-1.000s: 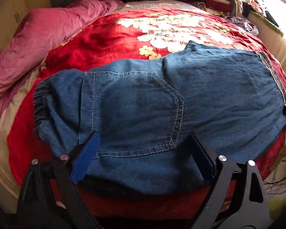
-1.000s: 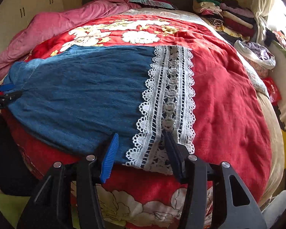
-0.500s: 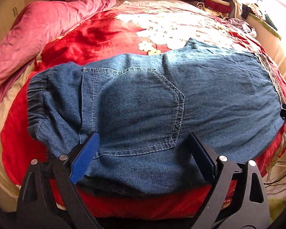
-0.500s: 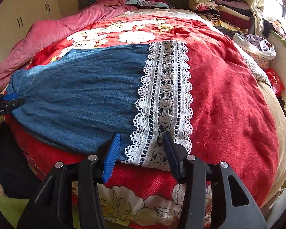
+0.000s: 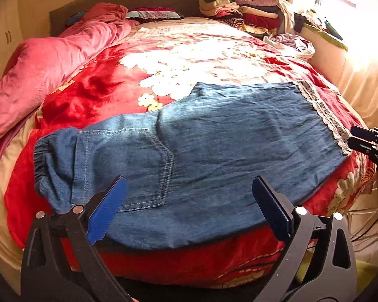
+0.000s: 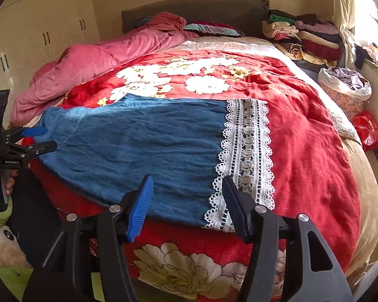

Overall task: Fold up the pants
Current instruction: 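Release the pants and hold both grippers open above them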

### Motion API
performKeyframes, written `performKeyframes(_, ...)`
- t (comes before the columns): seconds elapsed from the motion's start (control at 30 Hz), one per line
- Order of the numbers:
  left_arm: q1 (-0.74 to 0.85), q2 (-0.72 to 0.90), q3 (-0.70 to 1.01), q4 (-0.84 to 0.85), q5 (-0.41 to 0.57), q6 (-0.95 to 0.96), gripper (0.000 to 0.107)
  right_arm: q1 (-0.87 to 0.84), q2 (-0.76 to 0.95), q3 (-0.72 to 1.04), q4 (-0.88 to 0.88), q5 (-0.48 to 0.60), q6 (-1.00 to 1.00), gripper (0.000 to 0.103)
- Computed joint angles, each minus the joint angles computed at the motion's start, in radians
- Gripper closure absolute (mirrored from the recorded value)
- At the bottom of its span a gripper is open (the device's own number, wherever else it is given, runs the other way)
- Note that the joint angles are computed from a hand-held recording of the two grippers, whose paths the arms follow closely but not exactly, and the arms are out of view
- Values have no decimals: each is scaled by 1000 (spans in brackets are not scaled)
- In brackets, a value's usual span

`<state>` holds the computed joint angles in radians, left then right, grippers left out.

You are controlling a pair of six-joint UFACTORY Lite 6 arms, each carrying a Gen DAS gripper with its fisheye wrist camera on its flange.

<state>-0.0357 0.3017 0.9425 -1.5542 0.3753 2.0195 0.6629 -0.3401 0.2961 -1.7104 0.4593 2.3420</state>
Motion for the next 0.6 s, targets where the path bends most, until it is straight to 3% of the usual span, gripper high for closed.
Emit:
performKeyframes(0.3, -174, 87, 60, -186, -75, 136, 14, -106, 284, 208, -276, -63, 146, 41)
performKeyframes(0.47, -216, 212, 158, -131, -114, 59, 14, -154, 474, 315, -282, -129, 131, 41)
performKeyframes(0.6, -228, 263, 179, -180, -139, 112, 14, -161, 529, 316, -417, -114, 288, 40)
